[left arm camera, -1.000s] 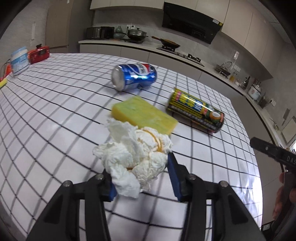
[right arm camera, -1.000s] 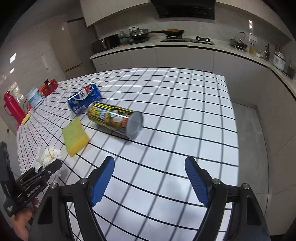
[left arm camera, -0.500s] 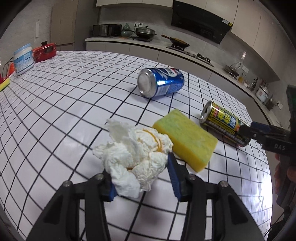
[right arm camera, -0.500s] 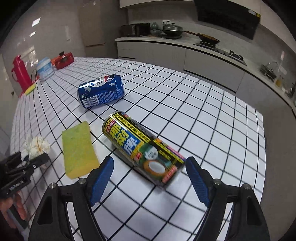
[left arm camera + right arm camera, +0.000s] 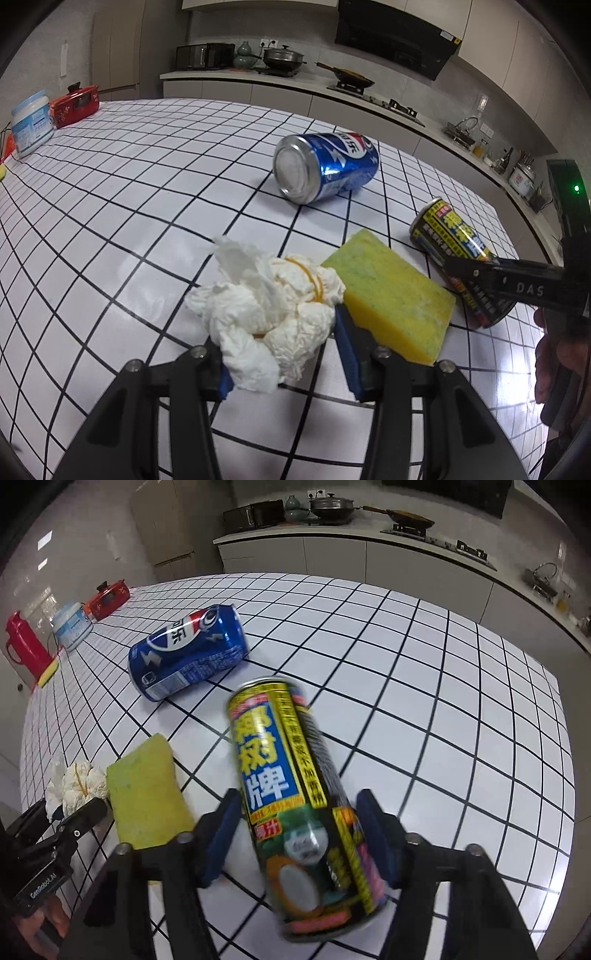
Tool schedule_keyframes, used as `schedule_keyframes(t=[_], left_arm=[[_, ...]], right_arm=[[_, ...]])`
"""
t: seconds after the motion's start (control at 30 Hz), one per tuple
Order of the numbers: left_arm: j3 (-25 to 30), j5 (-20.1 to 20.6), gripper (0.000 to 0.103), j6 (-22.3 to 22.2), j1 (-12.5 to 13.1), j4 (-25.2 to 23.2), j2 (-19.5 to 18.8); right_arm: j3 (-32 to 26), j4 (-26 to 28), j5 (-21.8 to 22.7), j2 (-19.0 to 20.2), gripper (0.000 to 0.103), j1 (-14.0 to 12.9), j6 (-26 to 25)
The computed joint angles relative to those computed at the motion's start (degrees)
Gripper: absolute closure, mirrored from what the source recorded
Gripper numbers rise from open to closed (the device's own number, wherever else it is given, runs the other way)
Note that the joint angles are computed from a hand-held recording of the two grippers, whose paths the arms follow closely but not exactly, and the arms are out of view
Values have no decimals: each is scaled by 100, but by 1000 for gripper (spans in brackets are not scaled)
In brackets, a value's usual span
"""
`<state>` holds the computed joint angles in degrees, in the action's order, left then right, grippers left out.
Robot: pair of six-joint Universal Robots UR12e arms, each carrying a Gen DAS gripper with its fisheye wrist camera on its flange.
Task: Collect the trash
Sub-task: 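Grasp the white tissue with the left tool while the right tool grasps the coconut juice can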
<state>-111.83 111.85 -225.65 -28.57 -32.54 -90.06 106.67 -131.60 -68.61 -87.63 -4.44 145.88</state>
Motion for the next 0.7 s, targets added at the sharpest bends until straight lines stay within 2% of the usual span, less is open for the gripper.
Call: schedule_keyframes(t=[0.07, 0.3, 0.37, 0.7], left_arm=[[7, -4, 55, 25, -1, 13, 4], [18, 4, 55, 134, -11, -74, 4], [13, 17, 55, 120, -15, -85, 7], [62, 398, 57, 103, -192, -149, 52]], right_arm=[[-1, 40, 18, 14, 42, 67, 64], [-4, -232, -389, 139, 44, 310, 98], [11, -200, -350, 106, 47, 290, 108], [188, -202, 61, -206, 48, -58, 263]])
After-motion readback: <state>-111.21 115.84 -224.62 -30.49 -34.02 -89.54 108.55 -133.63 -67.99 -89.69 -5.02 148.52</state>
